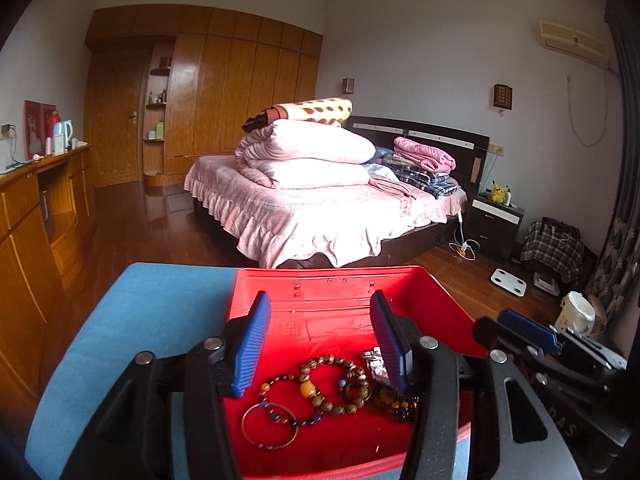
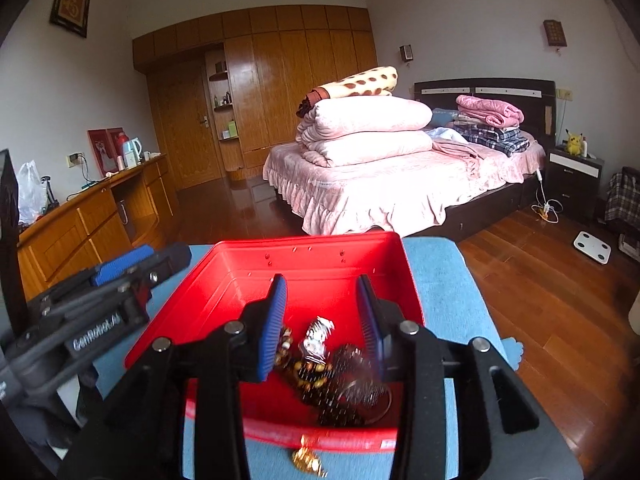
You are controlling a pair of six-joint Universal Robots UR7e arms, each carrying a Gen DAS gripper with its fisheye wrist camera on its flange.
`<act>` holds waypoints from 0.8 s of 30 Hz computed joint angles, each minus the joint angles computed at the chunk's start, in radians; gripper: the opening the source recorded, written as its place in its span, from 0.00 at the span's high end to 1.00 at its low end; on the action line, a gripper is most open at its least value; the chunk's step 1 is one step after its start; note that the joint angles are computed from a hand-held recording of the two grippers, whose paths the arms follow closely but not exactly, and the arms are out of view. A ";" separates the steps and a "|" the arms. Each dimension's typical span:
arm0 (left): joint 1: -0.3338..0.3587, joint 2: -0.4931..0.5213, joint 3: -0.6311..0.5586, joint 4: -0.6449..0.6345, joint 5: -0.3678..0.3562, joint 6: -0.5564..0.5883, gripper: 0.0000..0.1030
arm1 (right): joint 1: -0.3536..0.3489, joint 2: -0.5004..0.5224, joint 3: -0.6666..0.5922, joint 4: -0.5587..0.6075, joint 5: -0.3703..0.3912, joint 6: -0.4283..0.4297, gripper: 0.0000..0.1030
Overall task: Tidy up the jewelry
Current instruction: 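Withdraw from the tin and move the right tool to the gold pendant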
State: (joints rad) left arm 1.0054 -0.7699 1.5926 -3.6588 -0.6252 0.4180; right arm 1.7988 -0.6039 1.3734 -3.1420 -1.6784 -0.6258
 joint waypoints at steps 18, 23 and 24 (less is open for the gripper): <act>-0.033 -0.078 0.268 0.060 0.122 -0.263 0.48 | -0.003 -0.073 0.189 0.083 -0.155 0.009 0.72; -0.042 -0.072 0.268 0.084 0.137 -0.273 0.48 | -0.002 -0.057 0.164 0.143 -0.196 0.032 0.72; -0.041 -0.072 0.266 0.090 0.138 -0.277 0.48 | -0.003 -0.055 0.157 0.159 -0.202 0.036 0.72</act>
